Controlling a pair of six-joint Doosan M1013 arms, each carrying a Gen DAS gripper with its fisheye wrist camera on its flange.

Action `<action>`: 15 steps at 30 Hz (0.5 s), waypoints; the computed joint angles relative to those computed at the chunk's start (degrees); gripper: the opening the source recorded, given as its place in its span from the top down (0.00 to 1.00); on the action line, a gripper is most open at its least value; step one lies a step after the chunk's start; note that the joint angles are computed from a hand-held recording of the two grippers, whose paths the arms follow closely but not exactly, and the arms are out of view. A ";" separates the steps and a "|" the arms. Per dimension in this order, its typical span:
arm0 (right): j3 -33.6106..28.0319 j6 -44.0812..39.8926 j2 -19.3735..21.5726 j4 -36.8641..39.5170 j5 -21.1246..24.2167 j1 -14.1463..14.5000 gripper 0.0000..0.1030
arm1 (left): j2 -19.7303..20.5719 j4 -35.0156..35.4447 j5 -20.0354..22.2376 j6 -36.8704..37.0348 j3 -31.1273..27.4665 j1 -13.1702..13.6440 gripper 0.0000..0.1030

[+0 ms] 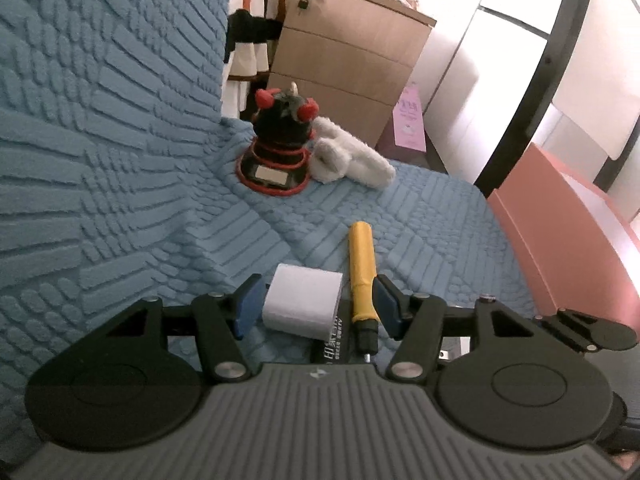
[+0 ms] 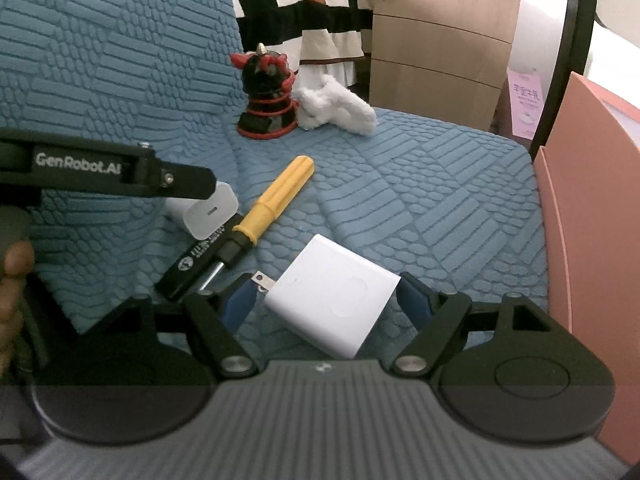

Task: Organize rigid objects
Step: 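Close the left gripper on the white cube charger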

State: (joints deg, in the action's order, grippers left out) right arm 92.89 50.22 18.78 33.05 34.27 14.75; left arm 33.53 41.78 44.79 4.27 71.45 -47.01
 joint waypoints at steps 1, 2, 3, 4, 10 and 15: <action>0.04 -0.03 -0.02 -0.11 0.04 0.00 0.23 | 0.21 -0.66 0.24 0.70 -0.25 0.10 0.37; 0.09 0.05 -0.03 -0.32 0.02 0.03 0.23 | 0.57 -1.18 1.14 1.39 -0.76 0.13 0.37; 0.10 0.19 -0.02 -0.51 0.09 0.04 0.23 | 0.80 -1.35 1.60 1.88 -0.95 0.16 0.37; 0.04 0.42 0.02 -0.70 0.23 0.02 0.23 | 1.05 -1.54 2.06 2.41 -1.24 0.22 0.37; -0.10 2.07 -0.08 -1.81 0.34 -0.01 0.23 | 2.67 -2.14 4.96 4.35 -3.54 0.48 0.50; 0.01 3.90 -0.52 -2.25 0.27 -0.24 0.23 | 2.50 -4.69 4.99 4.57 -4.14 0.62 0.54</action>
State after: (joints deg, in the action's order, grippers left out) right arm 92.90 54.11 18.26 30.80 34.54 14.50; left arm 36.03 37.09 49.78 8.84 67.31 -46.39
